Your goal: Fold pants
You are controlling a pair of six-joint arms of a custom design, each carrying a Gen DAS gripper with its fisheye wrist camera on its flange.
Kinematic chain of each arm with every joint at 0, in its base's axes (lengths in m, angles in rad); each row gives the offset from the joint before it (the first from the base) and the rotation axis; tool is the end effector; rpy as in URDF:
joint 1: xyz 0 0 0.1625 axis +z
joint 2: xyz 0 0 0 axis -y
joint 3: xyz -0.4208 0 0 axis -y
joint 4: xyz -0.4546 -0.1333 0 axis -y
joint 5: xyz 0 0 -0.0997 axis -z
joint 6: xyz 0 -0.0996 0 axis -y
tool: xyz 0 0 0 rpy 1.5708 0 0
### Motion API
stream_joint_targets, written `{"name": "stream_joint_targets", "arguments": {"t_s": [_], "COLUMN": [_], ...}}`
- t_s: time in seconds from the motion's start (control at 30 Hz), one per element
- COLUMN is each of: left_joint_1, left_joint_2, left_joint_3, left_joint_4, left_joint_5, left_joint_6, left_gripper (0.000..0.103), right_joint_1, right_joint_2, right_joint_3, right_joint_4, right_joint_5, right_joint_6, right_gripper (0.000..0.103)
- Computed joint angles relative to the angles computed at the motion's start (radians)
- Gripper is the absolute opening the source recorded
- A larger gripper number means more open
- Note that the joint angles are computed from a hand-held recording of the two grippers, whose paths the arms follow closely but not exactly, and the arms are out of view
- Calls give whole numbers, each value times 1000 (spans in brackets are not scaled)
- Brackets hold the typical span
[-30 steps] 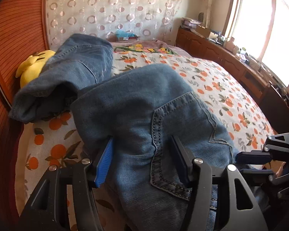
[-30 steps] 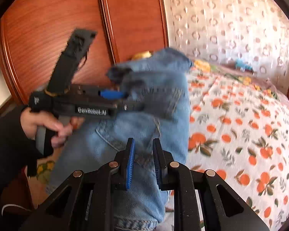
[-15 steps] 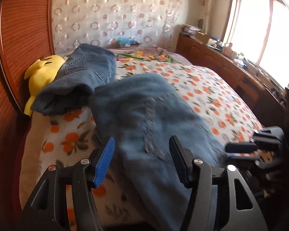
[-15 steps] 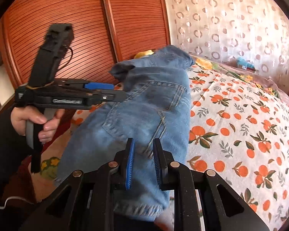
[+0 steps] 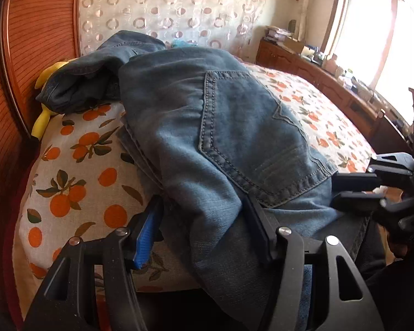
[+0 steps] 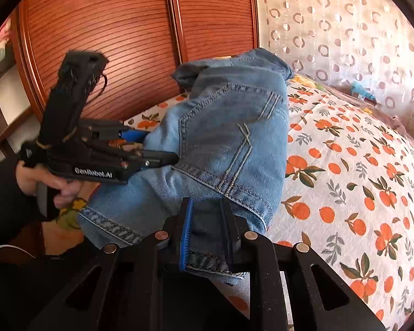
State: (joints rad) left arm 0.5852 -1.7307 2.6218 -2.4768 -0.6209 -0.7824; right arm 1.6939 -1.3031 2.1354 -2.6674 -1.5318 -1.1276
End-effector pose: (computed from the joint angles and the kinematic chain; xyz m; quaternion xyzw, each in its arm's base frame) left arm -0.1478 -0.3550 0.1679 0.0868 0.8851 -0.3578 0.2848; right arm 0.2024 -0.5186 0.1621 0.5823 -0.8020 0.1248 0.0465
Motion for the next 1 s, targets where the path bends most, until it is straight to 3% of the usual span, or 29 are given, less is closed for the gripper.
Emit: {"name": "stream_joint_targets", "arguments": {"t_s": [0.2, 0.3, 0.5, 0.67, 0.77, 0.8, 1.0], "left_joint_1": [-40, -25, 90, 200, 245, 251, 273], "left_joint_2": [-73, -61, 24, 48, 55, 56, 62], "left_joint_3": [-16, -58, -134, -164, -146, -133, -120], "left_joint_4": [89, 73, -109, -96, -162, -207, -276], "left_joint_5": [41, 70, 95, 61, -6, -21, -57], "left_joint_6": [-5, 69, 273, 227, 227, 240, 261], "left_gripper": [60, 60, 60, 60, 61, 61, 61], "right_joint_1": [56, 78, 103, 95, 84, 84, 72], "right_joint_2": [66, 151, 308, 332, 345, 354, 435], "right_joint_3": [-87, -171, -322, -386, -440, -453, -579], "right_joint_4": [-39, -64, -47, 61, 149, 148, 295], "right_joint_5": [-7, -20, -74, -58, -33, -38, -26], "right_joint_6": [-39, -16, 46, 58, 88, 91, 162], "right_gripper": [20, 20, 20, 21, 32, 40, 58]}}
